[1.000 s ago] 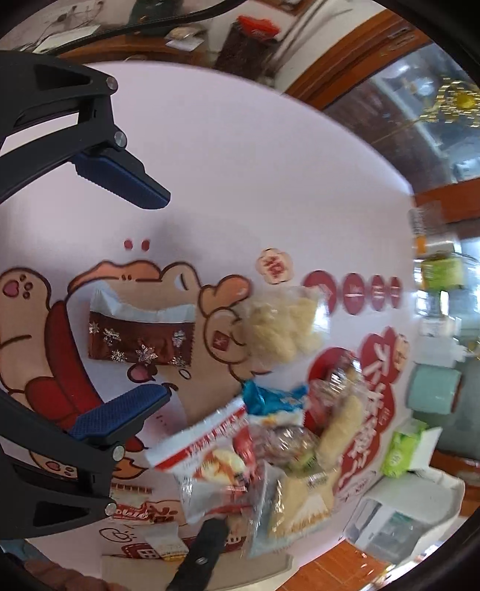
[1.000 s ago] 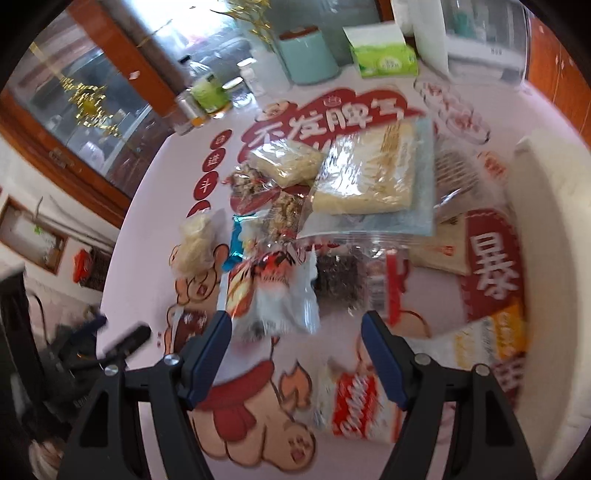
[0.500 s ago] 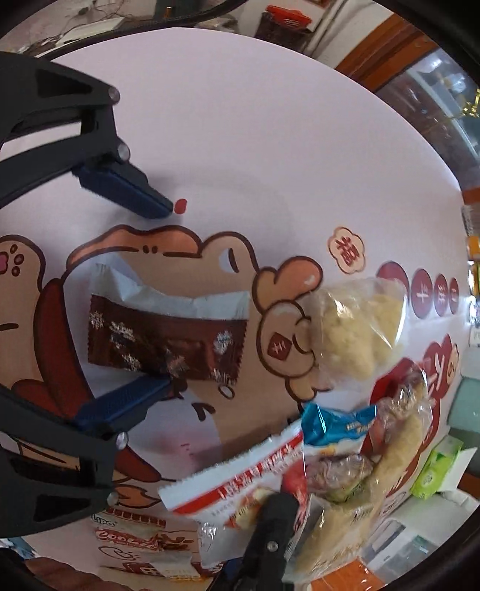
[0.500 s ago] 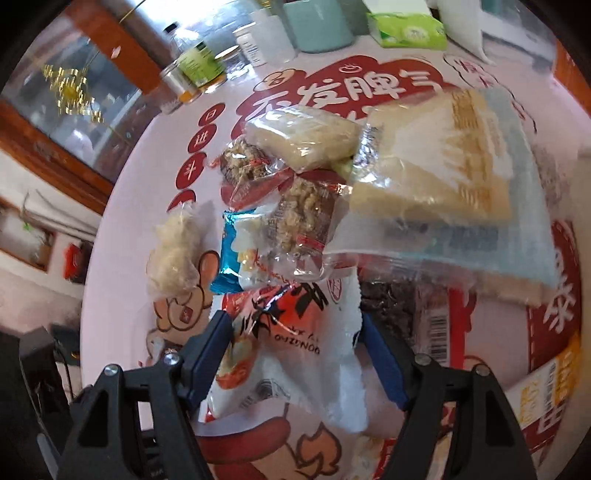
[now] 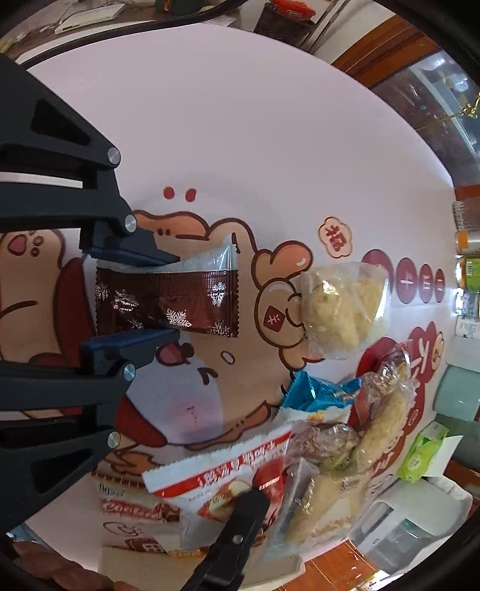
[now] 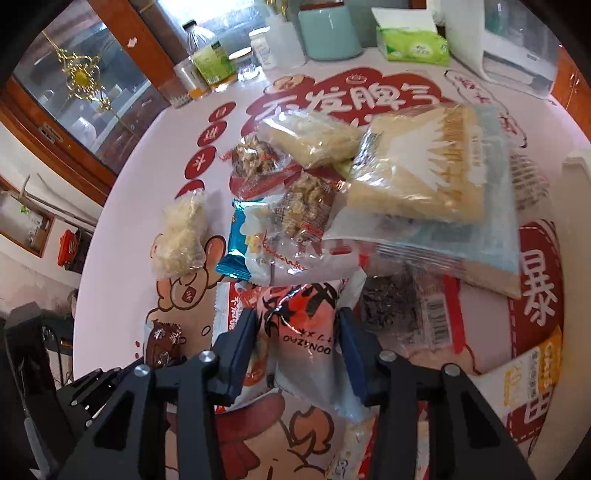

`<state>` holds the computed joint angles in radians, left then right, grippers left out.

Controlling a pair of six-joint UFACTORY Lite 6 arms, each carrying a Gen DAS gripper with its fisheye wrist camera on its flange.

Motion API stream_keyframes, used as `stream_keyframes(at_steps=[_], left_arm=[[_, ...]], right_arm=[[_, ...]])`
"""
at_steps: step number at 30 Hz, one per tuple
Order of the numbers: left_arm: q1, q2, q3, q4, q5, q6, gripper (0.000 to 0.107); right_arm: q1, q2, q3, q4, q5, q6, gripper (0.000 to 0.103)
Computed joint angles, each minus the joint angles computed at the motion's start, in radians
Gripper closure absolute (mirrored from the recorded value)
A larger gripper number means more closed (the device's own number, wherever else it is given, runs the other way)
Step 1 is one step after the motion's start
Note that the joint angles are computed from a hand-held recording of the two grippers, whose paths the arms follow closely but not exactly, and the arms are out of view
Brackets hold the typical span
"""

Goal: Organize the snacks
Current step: 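Grasp and carry both packets into the white tray, opening both grippers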

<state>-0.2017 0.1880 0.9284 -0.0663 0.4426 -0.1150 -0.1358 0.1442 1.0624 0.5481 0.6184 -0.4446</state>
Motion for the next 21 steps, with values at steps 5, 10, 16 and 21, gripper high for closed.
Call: stream_keyframes(at_steps=[5, 10, 16, 21], left_arm=[[-0.057, -0.151, -0.008, 0.043, 0.091, -0.06, 0.078], [-0.181, -0.17, 0.107, 0.02, 0.192, -0.127, 0.078], [-0.431, -0.188, 0.264, 0.13, 0.273, -0.297, 0.078], [-0.637, -0.033, 0.542, 0.231, 0.326, -0.442, 0.078]], right_arm=[[-0.061, -0.168, -0.062, 0.017, 0.043, -0.05, 0.058], [-0.172, -0.368, -0.123, -0.007, 0.11, -0.084, 0.058], [-0.451, -0.559, -0.128, 0.058, 0.252, -0.256, 0.058], [-0.785, -0.572, -0.049, 0.166, 0.384, -0.503, 0.057]])
